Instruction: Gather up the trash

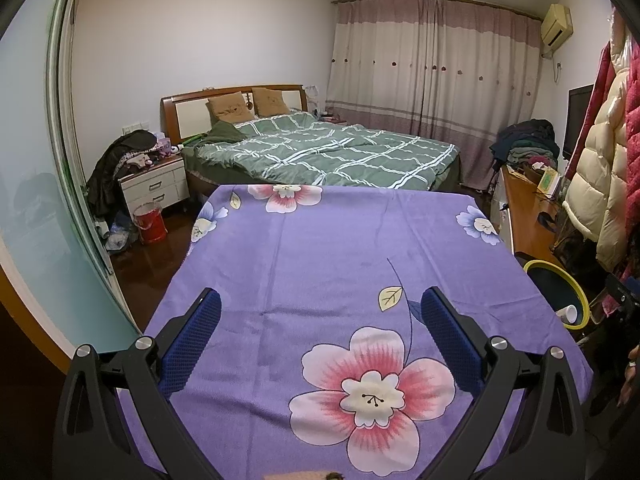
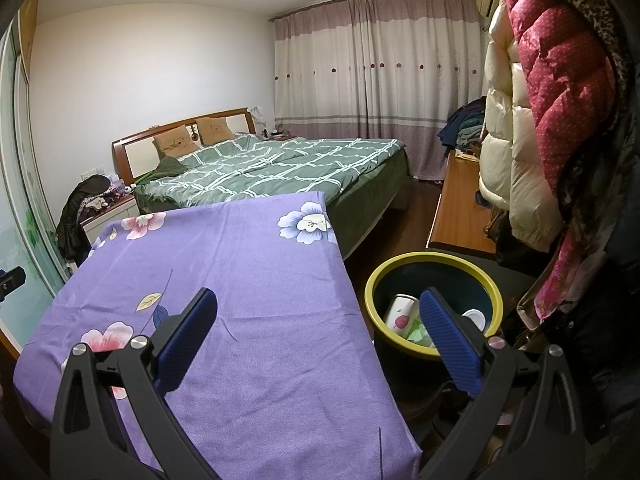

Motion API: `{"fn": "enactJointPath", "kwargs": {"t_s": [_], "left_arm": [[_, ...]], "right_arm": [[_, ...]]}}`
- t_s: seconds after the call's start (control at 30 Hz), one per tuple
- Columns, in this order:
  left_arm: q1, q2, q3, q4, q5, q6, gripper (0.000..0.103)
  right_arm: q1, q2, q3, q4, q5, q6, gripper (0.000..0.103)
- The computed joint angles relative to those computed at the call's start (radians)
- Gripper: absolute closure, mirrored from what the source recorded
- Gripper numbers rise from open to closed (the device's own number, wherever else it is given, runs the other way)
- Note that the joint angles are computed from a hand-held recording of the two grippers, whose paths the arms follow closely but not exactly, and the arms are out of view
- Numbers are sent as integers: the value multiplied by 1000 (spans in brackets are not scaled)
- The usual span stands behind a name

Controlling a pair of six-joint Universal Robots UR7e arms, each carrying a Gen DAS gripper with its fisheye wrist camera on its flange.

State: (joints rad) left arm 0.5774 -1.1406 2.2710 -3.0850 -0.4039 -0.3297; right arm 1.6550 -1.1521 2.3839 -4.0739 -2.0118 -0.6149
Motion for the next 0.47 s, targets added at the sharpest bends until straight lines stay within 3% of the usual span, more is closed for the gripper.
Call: {"fn": "enactJointPath", "kwargs": {"t_s": [0.2,0.37,0.47], "left_arm": [[24,8,-28,9,-14,13,5],[135,62,-154,49,-51,96,5],[226,127,-262,21,-84,196,5]], "right_arm": [[-4,8,-19,28,8,-4,6],[7,28,-127,185,33,-6,6],[15,114,-247,259,9,-27,6]]}}
